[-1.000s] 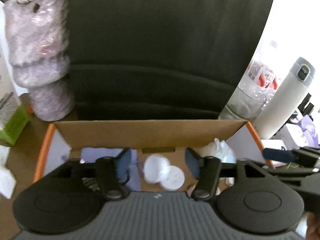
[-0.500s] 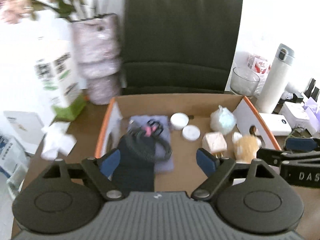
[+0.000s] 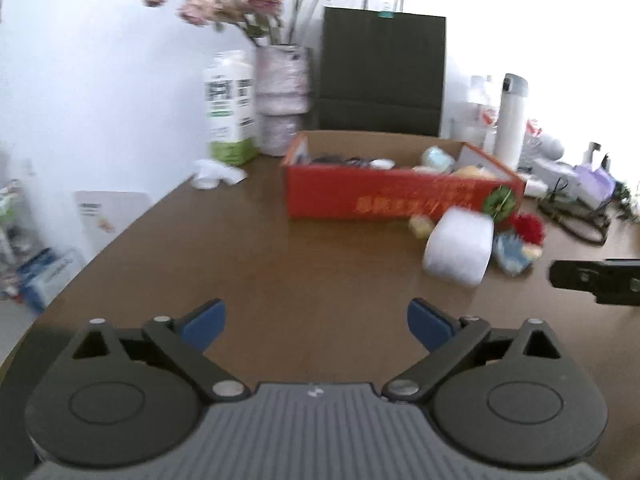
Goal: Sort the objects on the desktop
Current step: 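Withdraw both tools from the box, then grasp the white plastic box with the left tool while the right tool grasps the blue snack packet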
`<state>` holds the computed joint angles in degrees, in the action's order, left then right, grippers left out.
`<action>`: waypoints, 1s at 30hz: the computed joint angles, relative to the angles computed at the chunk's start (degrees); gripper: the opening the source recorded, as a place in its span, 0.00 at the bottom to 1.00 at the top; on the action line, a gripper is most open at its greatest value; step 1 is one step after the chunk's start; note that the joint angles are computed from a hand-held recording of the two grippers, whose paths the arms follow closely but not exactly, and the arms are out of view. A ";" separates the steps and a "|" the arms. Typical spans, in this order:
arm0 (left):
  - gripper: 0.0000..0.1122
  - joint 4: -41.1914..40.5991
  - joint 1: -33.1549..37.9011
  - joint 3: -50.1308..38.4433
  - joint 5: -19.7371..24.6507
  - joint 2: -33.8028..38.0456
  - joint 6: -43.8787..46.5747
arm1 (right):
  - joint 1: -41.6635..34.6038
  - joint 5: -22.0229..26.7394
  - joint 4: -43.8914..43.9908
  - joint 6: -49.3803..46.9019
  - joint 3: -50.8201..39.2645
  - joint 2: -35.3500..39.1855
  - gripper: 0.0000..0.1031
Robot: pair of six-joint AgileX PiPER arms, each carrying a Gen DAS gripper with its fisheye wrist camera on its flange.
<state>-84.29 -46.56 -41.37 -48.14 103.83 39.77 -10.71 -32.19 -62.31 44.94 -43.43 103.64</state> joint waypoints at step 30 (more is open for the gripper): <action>0.91 -5.82 -22.86 7.98 -9.76 3.29 -13.34 | -15.55 -15.55 8.31 -28.68 29.38 -5.61 0.93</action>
<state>-90.10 -69.42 -33.40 -57.90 107.12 26.44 -26.25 -47.74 -54.00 16.25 -14.05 98.03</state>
